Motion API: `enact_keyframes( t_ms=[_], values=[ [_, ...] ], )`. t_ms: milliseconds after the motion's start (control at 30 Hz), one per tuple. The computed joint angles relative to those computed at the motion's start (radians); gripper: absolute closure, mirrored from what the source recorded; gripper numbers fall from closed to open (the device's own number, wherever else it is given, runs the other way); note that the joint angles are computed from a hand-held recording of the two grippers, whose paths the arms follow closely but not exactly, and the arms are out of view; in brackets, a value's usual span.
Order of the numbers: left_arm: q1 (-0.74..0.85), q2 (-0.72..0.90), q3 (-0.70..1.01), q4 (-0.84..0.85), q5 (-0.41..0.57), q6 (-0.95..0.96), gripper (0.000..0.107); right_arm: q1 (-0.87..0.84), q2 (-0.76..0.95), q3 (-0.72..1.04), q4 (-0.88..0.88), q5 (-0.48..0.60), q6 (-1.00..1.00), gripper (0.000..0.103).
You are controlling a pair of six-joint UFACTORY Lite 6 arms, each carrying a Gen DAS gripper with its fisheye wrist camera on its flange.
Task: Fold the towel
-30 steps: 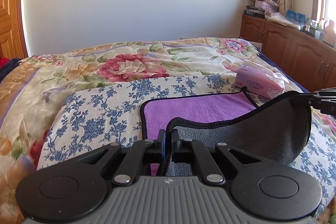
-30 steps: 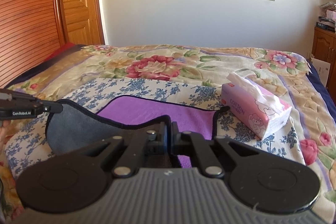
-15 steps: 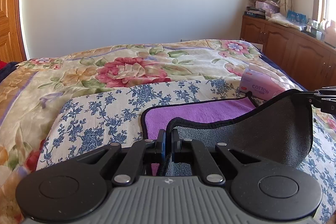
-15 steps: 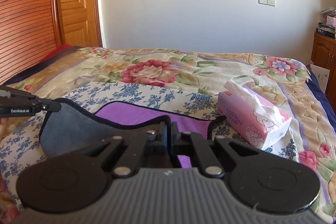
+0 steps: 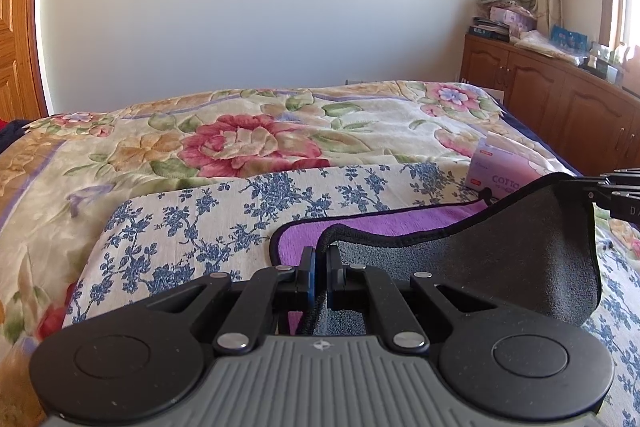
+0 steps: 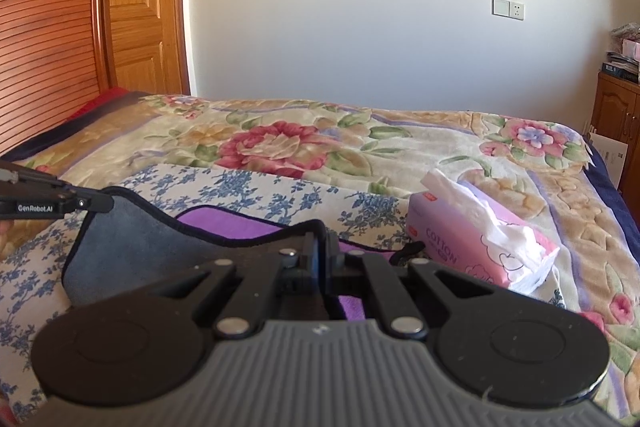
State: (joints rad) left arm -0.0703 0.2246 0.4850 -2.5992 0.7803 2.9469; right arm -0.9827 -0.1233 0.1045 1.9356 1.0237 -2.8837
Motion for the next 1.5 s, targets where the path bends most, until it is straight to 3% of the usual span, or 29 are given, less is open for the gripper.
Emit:
enact_keyframes(
  t_ms=[767, 1167, 1500],
  values=[
    [-0.087, 0.173, 0.191, -0.130, -0.004, 0.026, 0.101, 0.134, 0.239, 0.150, 0.224, 0.037, -0.135, 0.099],
    [-0.139, 0.273, 0.333, -0.220, -0.065, 0.060, 0.101, 0.216, 0.402, 0.257, 0.344, 0.073, -0.157, 0.099],
    [-0.149, 0.448, 0.493, -0.262, -0.125, 0.078, 0.101, 0.274, 0.594, 0.365, 0.455, 0.053, -0.205, 0.099]
  ],
)
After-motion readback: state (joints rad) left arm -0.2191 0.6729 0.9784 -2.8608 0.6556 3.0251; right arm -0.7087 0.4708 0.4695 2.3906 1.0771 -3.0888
